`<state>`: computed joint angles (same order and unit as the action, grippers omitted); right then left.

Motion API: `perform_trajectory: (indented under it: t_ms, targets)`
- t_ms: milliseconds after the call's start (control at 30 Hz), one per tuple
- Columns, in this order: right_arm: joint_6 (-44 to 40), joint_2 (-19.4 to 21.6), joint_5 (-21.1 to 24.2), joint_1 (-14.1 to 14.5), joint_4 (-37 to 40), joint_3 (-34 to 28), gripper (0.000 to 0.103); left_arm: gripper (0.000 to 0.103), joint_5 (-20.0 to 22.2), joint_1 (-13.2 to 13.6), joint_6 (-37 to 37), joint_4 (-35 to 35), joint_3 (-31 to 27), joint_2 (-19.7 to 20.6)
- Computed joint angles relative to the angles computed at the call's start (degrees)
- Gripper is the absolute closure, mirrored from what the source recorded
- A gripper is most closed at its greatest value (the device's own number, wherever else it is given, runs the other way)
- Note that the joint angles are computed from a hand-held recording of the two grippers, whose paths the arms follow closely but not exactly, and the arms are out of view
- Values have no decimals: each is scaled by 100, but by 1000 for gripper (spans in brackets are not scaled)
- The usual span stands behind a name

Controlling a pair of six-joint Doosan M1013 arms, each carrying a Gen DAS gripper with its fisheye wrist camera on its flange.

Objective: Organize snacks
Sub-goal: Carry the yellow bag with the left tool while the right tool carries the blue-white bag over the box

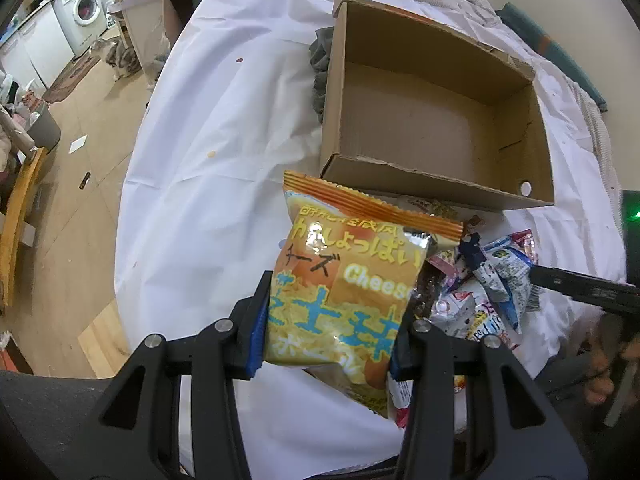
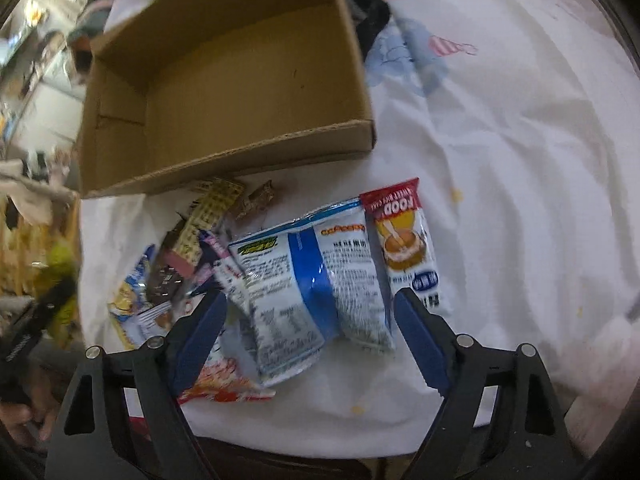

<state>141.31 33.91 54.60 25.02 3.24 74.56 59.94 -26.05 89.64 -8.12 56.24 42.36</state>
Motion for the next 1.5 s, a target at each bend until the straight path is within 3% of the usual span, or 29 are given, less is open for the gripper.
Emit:
perform_trajectory:
  t_ms: [267,400,567,733,933,1000,1133,1267,1400,1500]
  targets:
    - [-308,304,303,17,49,-274,24,62,84,36,33,-165,-32,23]
    - [-335,288,240,54,-21,-262,42,62,51,15,86,-173,-10,10]
    - [-330,101,13,91,-37,-83,47,62,79,21,36,-165,-17,20]
    - [-111,-242,-489,193,-314,233,47,62,85,15,10,-124,-18,25]
    - [632,-560,-1506,402,-1404,567,47,62,129,1,-21,-87,-56,56]
    - [678,-571,-1575,422,-1535,568,48,62,141,9,-12,-164,-79,64]
    - [774,-589,-1868,423,-1660,606,48,62,-229,34,71,-308,96,-72]
    - [1205,-639,-2103,480,-2259,668,48,62,-785,55,131,-205,398,-252]
    - [1704,-705,-2296,539,-2732,752,48,62,-946,39,-94,225,496,-285]
    - [1863,-786,-2553,522,-2929,851,48,62,-1016,42,-134,176,510,-299]
